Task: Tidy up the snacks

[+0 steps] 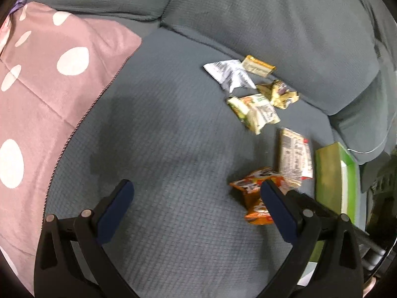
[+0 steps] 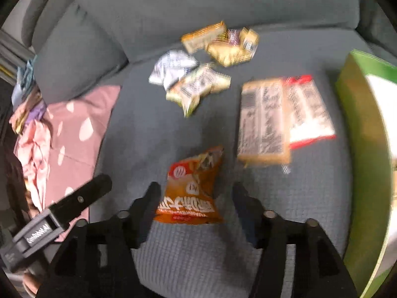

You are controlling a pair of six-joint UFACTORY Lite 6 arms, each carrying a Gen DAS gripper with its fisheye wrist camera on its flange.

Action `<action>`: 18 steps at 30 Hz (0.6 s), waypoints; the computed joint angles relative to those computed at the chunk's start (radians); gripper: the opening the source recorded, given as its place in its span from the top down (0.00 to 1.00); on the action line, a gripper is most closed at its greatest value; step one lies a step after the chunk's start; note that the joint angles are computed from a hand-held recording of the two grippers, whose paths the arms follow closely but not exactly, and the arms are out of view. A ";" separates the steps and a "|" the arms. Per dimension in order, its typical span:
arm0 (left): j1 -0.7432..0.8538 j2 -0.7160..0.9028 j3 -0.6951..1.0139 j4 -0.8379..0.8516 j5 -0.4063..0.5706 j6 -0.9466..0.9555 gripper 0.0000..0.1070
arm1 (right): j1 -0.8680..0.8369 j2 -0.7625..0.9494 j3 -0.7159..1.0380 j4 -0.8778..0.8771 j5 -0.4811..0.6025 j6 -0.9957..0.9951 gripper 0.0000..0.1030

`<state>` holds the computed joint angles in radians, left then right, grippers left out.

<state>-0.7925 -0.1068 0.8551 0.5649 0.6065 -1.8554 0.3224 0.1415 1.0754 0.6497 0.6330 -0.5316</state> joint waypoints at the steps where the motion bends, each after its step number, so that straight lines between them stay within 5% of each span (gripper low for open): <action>1: -0.004 0.004 0.002 0.004 -0.013 0.000 0.05 | -0.014 -0.019 -0.009 0.035 0.001 -0.037 0.37; 5: -0.010 0.054 0.014 -0.027 -0.137 0.039 0.07 | -0.073 -0.016 -0.001 0.169 0.049 -0.161 0.37; 13: -0.064 0.220 0.143 -0.017 -0.263 0.109 0.52 | -0.075 0.040 0.029 0.201 0.079 -0.204 0.50; 18: -0.041 0.336 0.243 -0.143 -0.295 0.286 0.68 | -0.070 0.149 0.084 0.196 0.130 -0.214 0.50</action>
<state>-0.8340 0.2292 1.0980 0.4215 0.3119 -1.5689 0.2527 0.2901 1.1590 0.8454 0.7632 -0.7454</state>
